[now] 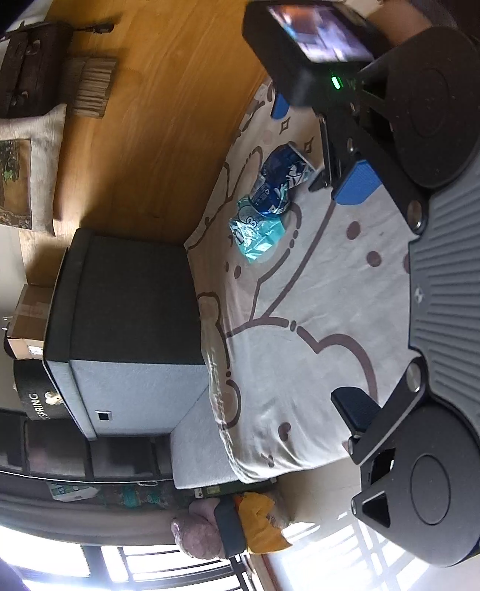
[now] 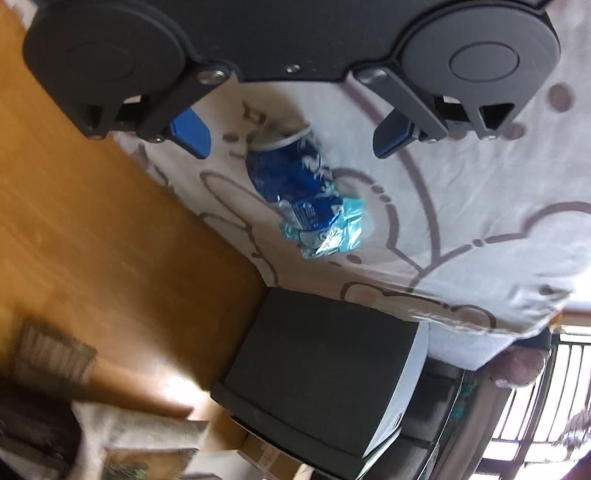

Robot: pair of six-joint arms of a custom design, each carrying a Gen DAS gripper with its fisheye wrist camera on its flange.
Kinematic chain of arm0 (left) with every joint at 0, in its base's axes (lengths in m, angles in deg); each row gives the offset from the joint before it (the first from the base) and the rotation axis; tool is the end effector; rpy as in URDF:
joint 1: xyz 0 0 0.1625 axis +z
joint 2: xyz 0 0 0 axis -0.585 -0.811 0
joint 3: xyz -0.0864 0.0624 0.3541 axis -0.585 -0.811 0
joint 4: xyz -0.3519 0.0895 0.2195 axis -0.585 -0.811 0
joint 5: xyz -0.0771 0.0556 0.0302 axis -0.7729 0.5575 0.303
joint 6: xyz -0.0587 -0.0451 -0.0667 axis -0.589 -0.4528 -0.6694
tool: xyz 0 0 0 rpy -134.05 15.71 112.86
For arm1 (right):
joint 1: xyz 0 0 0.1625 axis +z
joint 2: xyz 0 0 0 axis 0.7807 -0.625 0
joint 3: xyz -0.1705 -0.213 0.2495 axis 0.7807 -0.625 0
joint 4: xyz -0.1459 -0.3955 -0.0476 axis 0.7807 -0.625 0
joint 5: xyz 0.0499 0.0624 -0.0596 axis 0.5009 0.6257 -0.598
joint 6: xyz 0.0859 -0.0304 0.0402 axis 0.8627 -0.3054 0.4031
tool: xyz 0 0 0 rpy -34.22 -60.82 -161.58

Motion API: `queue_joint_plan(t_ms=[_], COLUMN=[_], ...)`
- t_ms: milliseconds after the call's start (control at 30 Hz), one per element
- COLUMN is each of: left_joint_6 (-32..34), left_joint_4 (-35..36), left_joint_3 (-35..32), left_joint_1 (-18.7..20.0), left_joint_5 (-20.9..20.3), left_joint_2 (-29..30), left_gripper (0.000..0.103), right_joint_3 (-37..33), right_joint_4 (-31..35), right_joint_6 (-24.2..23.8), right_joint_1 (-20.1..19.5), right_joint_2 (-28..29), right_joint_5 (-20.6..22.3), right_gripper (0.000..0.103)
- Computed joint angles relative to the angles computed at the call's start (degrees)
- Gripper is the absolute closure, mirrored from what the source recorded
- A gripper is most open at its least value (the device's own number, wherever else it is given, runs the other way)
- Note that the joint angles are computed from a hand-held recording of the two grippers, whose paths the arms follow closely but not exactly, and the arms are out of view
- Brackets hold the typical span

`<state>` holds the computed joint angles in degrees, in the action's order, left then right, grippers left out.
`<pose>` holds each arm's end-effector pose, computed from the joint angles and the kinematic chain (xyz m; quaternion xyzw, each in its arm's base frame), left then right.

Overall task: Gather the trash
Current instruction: 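Grasp the blue Pepsi can with the right tool while the left tool grasps the teal wrapper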

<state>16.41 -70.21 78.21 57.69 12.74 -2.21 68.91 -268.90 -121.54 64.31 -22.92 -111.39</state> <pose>-0.3790 -0.3870 0.2148 0.2501 0.8342 -0.4200 0.2552 0.2559 -0.4058 0.2647 0.2856 -0.6887 0.4378 0.5025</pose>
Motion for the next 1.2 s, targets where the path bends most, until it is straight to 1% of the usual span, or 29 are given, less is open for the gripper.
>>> queue_joint_plan(t_ms=[67,167,200,233,267,333,367,433,467,500,533,567,633,700,767,833,1000,1067,1200], left_joint_6=[2.7,7.6,9.4,10.8,11.1,10.9,10.7,11.7,12.6,14.0,15.4,16.9,18.7,18.3,17.2,16.0,13.4,12.6,11.5], left_joint_4=[-3.2,-9.6,-12.8,-16.2,-18.4,-21.2,-22.0,-23.6,-24.0,-24.5,-25.0,-25.2,-25.2,-24.5,-23.9,-22.8,-17.2,-14.8,-11.8], left_joint_3=[-0.9,-2.5,-3.0,-3.6,-4.3,-6.0,-6.9,-9.2,-10.2,-11.5,-12.6,-14.0,-16.9,-20.1,-22.8,-26.0,-35.1,-38.6,-44.6], left_joint_1=[1.2,3.3,4.2,5.3,6.4,8.7,9.8,11.8,12.4,13.1,13.6,14.2,15.2,16.0,17.0,17.6,19.0,19.3,19.6], left_joint_5=[-0.6,-2.6,-4.0,-6.4,-8.7,-12.8,-14.6,-17.5,-18.3,-18.9,-19.3,-19.7,-20.5,-22.0,-24.3,-25.4,-26.6,-26.8,-25.4], left_joint_2=[1.4,4.0,5.0,5.9,6.7,8.2,9.0,11.1,12.0,13.2,14.3,15.4,17.8,20.2,22.2,24.6,31.1,33.7,38.6], left_gripper=[0.0,0.0,0.0,0.0,0.0,0.0,0.0,0.0,0.0,0.0,0.0,0.0,0.0,0.0,0.0,0.0,0.0,0.0,0.0], right_joint_3=[-2.4,-5.8,-6.7,-7.2,-7.5,-7.9,-8.2,-9.1,-9.7,-10.4,-10.9,-11.0,-9.8,-7.9,-6.9,-5.9,-3.3,-2.4,-0.5], right_joint_4=[-4.3,-12.2,-14.2,-15.4,-15.7,-15.5,-15.5,-16.1,-16.4,-16.5,-16.0,-14.7,-12.7,-9.6,-7.5,-5.8,0.4,2.7,8.2], right_joint_6=[-6.1,-17.2,-20.1,-22.1,-23.2,-25.1,-25.5,-26.4,-26.9,-27.0,-26.4,-24.6,-21.2,-17.1,-14.7,-12.4,-2.9,0.7,8.8], right_joint_1=[-1.0,-2.2,-2.5,-2.8,-3.2,-3.8,-4.1,-4.6,-5.0,-5.3,-5.6,-5.8,-5.9,-5.9,-6.0,-6.2,-7.1,-7.5,-9.0], right_joint_2=[3.4,8.7,10.2,11.2,11.9,12.7,12.9,13.5,13.7,14.0,14.0,13.5,11.4,8.8,7.0,5.3,-0.7,-3.1,-8.1], right_joint_5=[0.9,2.7,3.5,4.3,5.0,6.1,6.6,7.8,8.3,8.2,7.6,6.8,7.0,7.4,7.4,7.7,9.0,9.6,11.3], right_gripper=[0.01,0.012,0.013,0.015,0.016,0.023,0.025,0.029,0.031,0.039,0.048,0.053,0.058,0.059,0.062,0.066,0.073,0.074,0.074])
